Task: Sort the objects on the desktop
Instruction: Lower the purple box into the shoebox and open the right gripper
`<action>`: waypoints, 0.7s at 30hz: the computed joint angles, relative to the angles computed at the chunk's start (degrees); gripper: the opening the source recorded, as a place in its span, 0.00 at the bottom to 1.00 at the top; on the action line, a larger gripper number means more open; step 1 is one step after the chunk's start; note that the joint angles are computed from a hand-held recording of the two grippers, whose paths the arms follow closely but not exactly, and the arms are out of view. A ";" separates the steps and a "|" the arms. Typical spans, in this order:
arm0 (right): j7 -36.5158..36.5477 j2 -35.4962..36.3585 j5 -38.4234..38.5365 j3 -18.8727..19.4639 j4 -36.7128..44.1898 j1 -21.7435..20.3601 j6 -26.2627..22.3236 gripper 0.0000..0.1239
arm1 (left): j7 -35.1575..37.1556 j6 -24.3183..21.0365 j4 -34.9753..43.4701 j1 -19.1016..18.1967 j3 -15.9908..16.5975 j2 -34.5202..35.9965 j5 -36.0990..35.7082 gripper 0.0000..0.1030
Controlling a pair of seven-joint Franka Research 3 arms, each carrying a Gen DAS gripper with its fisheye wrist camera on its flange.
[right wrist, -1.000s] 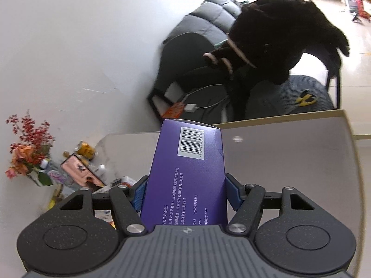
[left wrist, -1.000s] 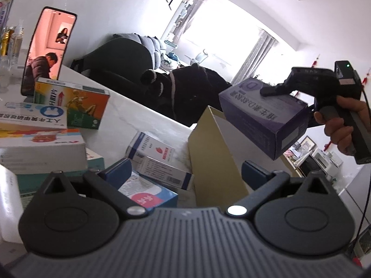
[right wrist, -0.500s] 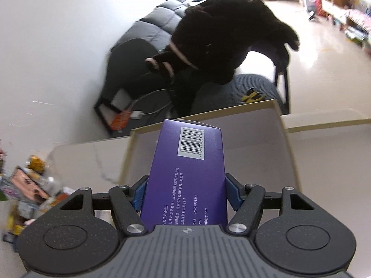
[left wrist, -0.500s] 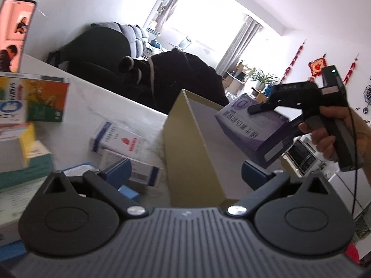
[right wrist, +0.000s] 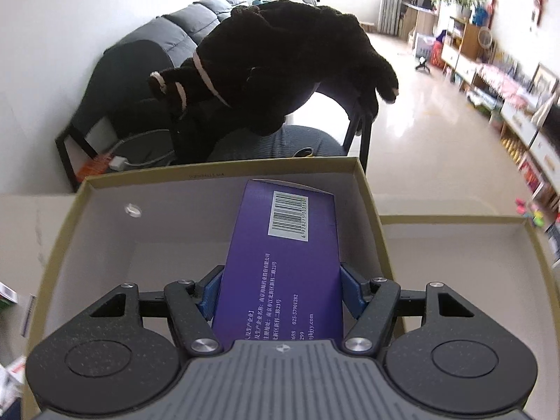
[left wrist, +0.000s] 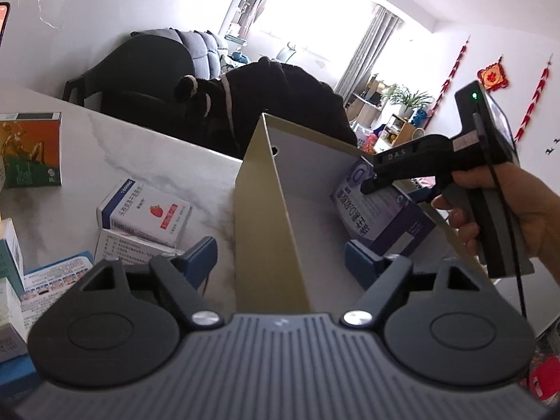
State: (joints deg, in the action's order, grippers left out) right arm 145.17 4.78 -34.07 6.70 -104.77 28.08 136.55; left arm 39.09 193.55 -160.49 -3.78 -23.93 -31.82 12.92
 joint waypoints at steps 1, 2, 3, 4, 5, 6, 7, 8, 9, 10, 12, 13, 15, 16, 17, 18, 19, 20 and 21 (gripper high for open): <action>-0.08 0.60 -1.42 0.06 0.58 0.29 -0.90 0.56 | -0.21 -0.38 0.18 0.66 -0.72 0.00 -0.25 0.78; 0.00 1.24 -2.95 0.06 1.22 0.69 -1.99 0.56 | -0.26 -0.55 0.43 1.33 -1.36 0.21 -0.28 0.77; 0.06 1.85 -4.62 0.03 1.77 1.19 -3.15 0.56 | -0.25 -0.73 0.67 1.85 -1.85 0.40 -0.23 0.77; 0.01 2.38 -5.96 -0.06 2.21 1.63 -4.02 0.56 | -0.30 -0.94 0.79 2.28 -2.26 0.45 -0.20 0.77; -0.06 2.88 -7.24 -0.17 2.59 2.08 -4.85 0.56 | -0.46 -1.11 0.87 2.78 -2.74 0.46 -0.23 0.76; -0.15 3.28 -8.45 -0.28 2.77 2.51 -5.54 0.56 | -0.66 -1.27 0.94 3.32 -3.25 0.47 -0.29 0.76; -0.28 3.77 -9.54 -0.42 3.07 2.91 -6.19 0.56 | -0.91 -1.48 1.02 3.70 -3.60 0.54 -0.32 0.76; -0.45 4.36 -10.37 -0.61 3.52 3.20 -6.67 0.56 | -1.15 -1.69 1.09 3.77 -3.60 0.71 -0.29 0.75; -0.42 4.56 -11.27 -0.80 3.56 3.54 -7.07 0.56 | -1.53 -1.81 1.14 4.06 -3.85 0.81 -0.38 0.75; -0.36 4.80 -12.20 -0.96 3.64 3.86 -7.53 0.56 | -2.01 -1.87 1.17 4.51 -4.27 0.84 -0.53 0.74; -0.10 5.34 -13.95 -1.29 3.90 4.40 -8.60 0.56 | -2.81 -2.00 1.24 5.87 -5.65 0.45 -0.69 0.68; -0.19 5.45 -14.18 -1.41 3.87 4.45 -8.53 0.56 | -3.04 -2.14 1.39 6.68 -6.47 0.31 -0.58 0.66; -0.37 5.39 -14.42 -1.52 3.77 4.56 -8.58 0.56 | -3.35 -2.49 1.81 8.38 -8.19 0.13 -0.18 0.52; -0.52 5.42 -14.68 -1.54 3.74 4.64 -8.64 0.56 | -3.34 -2.80 2.10 8.90 -8.69 0.15 0.22 0.48; -0.60 5.47 -14.93 -1.55 3.78 4.73 -8.87 0.56 | -3.31 -2.87 2.33 8.98 -8.71 0.41 0.66 0.44; -0.62 5.54 -15.14 -1.56 3.90 4.85 -9.33 0.56 | -3.42 -3.00 2.55 9.01 -8.74 0.64 0.94 0.38; -0.56 5.56 -15.43 -1.58 3.99 4.98 -9.80 0.56 | -3.59 -3.17 2.86 9.62 -9.34 0.81 1.15 0.35; -0.43 5.60 -15.88 -1.61 4.01 5.10 -10.20 0.56 | -3.87 -3.33 3.10 10.67 -10.42 0.70 1.30 0.31; -0.26 5.60 -16.34 -1.63 3.94 5.22 -10.62 0.56 | -4.19 -3.56 3.30 11.63 -11.42 0.48 1.47 0.26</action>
State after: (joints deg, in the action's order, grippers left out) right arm 144.91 10.38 -50.42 5.07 -100.83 33.30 125.93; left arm 34.90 189.99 -157.20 7.85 -35.34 -31.33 14.39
